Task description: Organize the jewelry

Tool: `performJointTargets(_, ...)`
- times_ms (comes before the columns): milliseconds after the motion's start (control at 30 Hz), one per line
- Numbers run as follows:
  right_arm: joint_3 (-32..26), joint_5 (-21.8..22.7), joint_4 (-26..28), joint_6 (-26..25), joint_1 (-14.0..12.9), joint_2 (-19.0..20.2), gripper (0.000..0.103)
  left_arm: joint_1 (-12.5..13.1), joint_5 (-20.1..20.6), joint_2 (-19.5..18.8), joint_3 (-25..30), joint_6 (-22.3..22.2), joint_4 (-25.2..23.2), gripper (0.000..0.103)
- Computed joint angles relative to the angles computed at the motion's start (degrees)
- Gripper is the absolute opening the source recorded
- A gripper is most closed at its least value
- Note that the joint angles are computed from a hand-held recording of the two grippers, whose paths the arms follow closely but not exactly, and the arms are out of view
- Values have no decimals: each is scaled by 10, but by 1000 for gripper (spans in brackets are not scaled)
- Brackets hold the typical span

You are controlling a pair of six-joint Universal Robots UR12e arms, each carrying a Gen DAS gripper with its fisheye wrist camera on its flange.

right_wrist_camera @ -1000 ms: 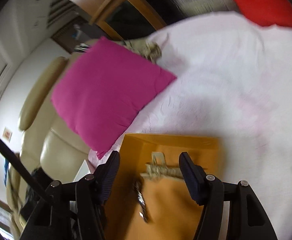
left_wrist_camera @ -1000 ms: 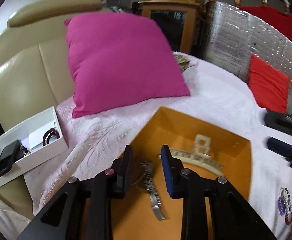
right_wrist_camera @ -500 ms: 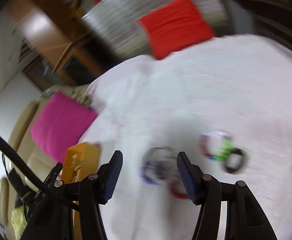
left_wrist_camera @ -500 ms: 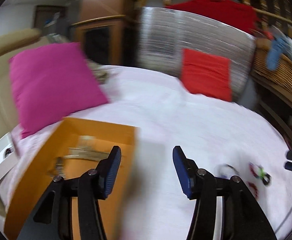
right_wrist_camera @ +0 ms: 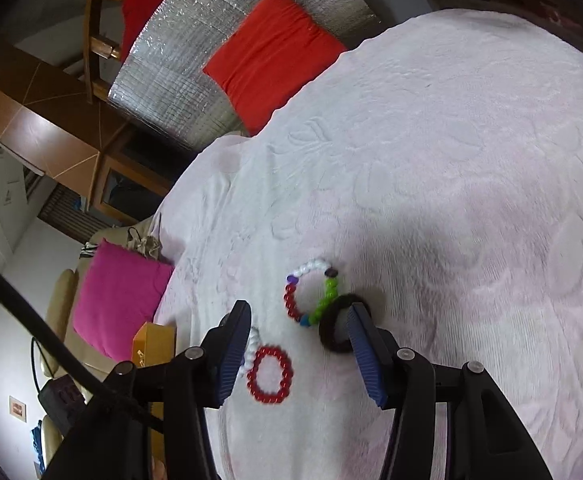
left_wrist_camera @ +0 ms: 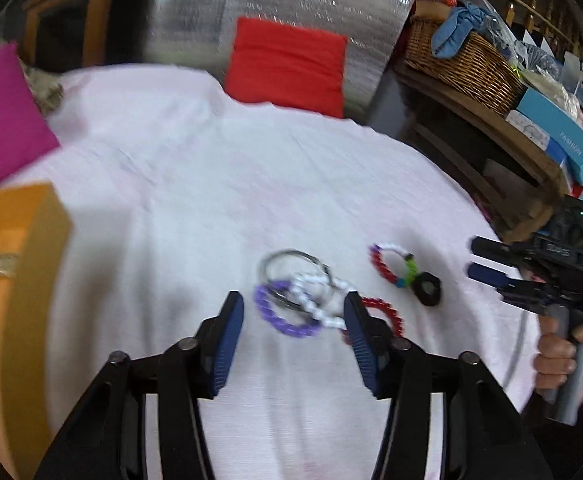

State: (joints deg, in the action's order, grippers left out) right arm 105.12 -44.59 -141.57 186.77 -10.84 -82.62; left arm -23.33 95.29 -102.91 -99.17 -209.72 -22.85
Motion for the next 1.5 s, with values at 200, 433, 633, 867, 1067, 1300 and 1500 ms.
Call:
performJointTargets(200, -39, -48, 22, -35, 25, 36, 44, 12, -79, -19, 19, -14, -31, 39)
performJointTargets(433, -76, -132, 49, -85, 59, 64, 38, 11, -82, -34, 36, -8, -73, 39)
performJointTargets(633, -78, -206, 35, -105, 79, 69, 21, 18, -103, -47, 48, -23, -77, 39)
performJointTargets(867, -68, -214, 22, -100, 79, 62, 14, 20, -104, -57, 52, -46, -79, 9)
performJointTargets(1067, -61, -206, 13, -98, 76, 56, 12, 17, -95, -50, 45, -24, -44, 9)
performJointTargets(1300, -50, -147, -9, -87, 62, 44, 11, 21, -93, -22, 7, 16, 87, 9)
performJointTargets(1500, -45, -102, -6, -71, 53, 39, 11, 37, -103, -4, -20, 10, 150, 9)
